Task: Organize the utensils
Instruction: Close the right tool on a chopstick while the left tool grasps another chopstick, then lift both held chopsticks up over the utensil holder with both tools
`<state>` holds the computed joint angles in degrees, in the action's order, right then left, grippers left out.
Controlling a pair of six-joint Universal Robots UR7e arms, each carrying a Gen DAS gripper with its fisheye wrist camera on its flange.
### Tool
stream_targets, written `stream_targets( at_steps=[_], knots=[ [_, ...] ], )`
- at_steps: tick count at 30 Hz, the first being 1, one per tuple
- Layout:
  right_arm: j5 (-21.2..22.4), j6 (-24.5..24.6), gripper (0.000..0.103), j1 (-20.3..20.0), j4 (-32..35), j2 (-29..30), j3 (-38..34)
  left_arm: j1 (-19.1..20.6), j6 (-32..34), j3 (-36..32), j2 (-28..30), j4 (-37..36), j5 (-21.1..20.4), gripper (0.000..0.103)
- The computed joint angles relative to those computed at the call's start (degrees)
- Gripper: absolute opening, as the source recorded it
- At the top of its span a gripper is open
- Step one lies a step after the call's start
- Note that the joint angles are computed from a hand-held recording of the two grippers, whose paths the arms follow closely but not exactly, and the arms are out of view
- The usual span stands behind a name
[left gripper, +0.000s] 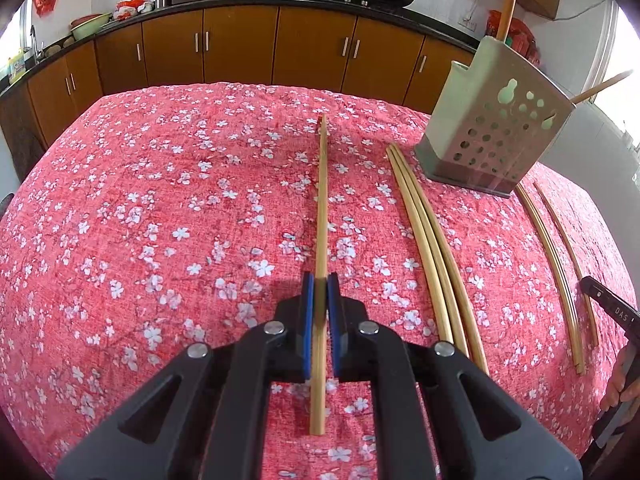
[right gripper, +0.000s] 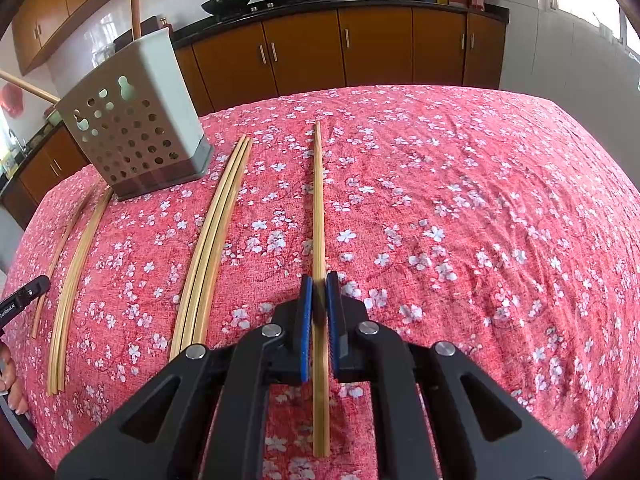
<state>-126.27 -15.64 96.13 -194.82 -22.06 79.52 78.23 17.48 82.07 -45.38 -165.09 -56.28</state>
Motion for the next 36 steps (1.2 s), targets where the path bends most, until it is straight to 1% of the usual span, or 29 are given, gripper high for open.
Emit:
stream_targets(
  at_steps=[5, 9, 16, 21, 23, 25, 27, 30, 36],
  knots=[
    [0.0, 0.2, 0.009, 0.0, 0.0, 0.0, 0.0, 0.0, 0.1, -0.1, 0.0, 0.1, 0.2, 0.009],
    [-0.9, -0.5, 0.009, 0.4, -0.3, 0.2, 0.1, -0.3, 1.0, 0.1, 0.3, -0.2, 0.8, 0.009],
    [-0.2, 0.2, 0.009, 0.4, -0.7, -0.6, 1.8, -0.8, 2.1, 3.0, -1.1, -1.5, 1.8, 0.009],
    [1.1, 1.0, 0.008, 0.1, -0.8, -1.4, 2.8, -1.1, 2.8, 3.3, -0.8, -2.3, 2.9, 0.008],
    [1.0, 0.6, 0.008, 0.1, -1.0, -1.5, 2.9, -1.2, 3.0, 3.3, -0.8, -2.3, 3.0, 0.008],
    [0.6, 0.1, 0.008, 0.4, -2.0, -1.5, 3.1, -1.3, 3.3, 3.1, -0.6, -2.1, 3.4, 0.008],
    [1.5, -1.0, 0.008, 0.7, -4.5, -2.1, 4.1, -1.5, 3.9, 3.6, -1.1, -2.8, 3.2, 0.008],
    [1.7, -3.5, 0.008, 1.7, -8.4, -2.9, 4.8, -1.8, 4.7, 4.7, -2.7, -5.0, 1.9, 0.008],
    [2.9, -6.9, 0.008, 3.1, -13.9, -4.2, 5.2, -3.4, 6.2, 6.9, -5.9, -10.9, -1.0, 0.008]
  ],
)
